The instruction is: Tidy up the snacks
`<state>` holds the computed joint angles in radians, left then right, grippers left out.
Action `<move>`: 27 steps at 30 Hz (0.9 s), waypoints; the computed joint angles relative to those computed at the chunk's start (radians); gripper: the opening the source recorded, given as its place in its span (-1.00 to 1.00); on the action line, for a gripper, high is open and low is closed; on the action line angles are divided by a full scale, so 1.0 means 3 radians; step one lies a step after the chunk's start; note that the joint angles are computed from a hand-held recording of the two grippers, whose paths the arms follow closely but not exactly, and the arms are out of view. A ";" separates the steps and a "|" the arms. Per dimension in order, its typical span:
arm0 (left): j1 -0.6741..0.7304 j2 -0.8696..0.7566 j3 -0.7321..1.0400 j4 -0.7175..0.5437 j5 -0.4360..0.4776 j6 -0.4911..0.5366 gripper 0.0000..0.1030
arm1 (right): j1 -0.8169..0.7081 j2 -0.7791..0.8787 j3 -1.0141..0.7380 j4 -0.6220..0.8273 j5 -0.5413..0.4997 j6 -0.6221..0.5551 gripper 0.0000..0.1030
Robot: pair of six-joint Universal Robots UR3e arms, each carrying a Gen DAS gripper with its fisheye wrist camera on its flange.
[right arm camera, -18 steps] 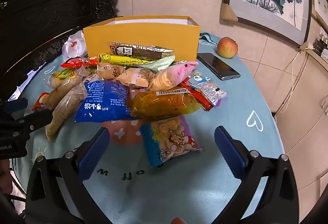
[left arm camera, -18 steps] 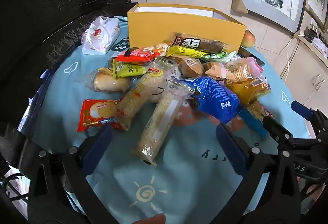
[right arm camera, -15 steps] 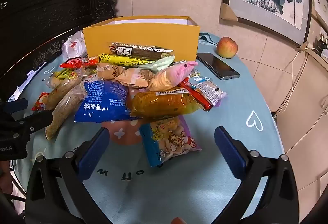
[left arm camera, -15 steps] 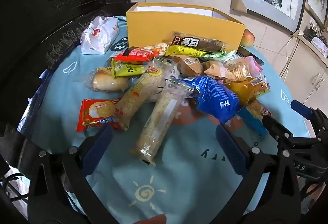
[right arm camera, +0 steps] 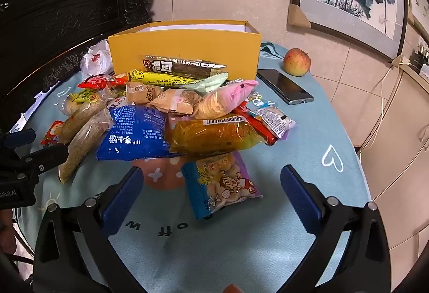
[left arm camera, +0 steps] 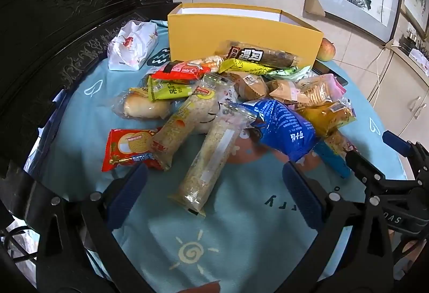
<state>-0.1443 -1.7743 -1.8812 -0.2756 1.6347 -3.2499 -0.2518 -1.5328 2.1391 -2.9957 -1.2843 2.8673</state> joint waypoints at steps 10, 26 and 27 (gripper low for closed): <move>-0.0005 -0.0016 -0.0007 0.0005 0.0025 -0.0020 0.96 | 0.0014 0.0010 -0.0012 0.0009 -0.0016 0.0013 0.97; -0.0022 -0.0008 -0.0021 0.0006 0.0042 -0.0032 0.96 | -0.0006 -0.0031 0.0008 0.0032 0.0000 -0.0003 0.97; -0.0022 -0.0008 -0.0021 0.0006 0.0042 -0.0032 0.96 | -0.0005 -0.0033 0.0009 0.0033 -0.0002 -0.0002 0.97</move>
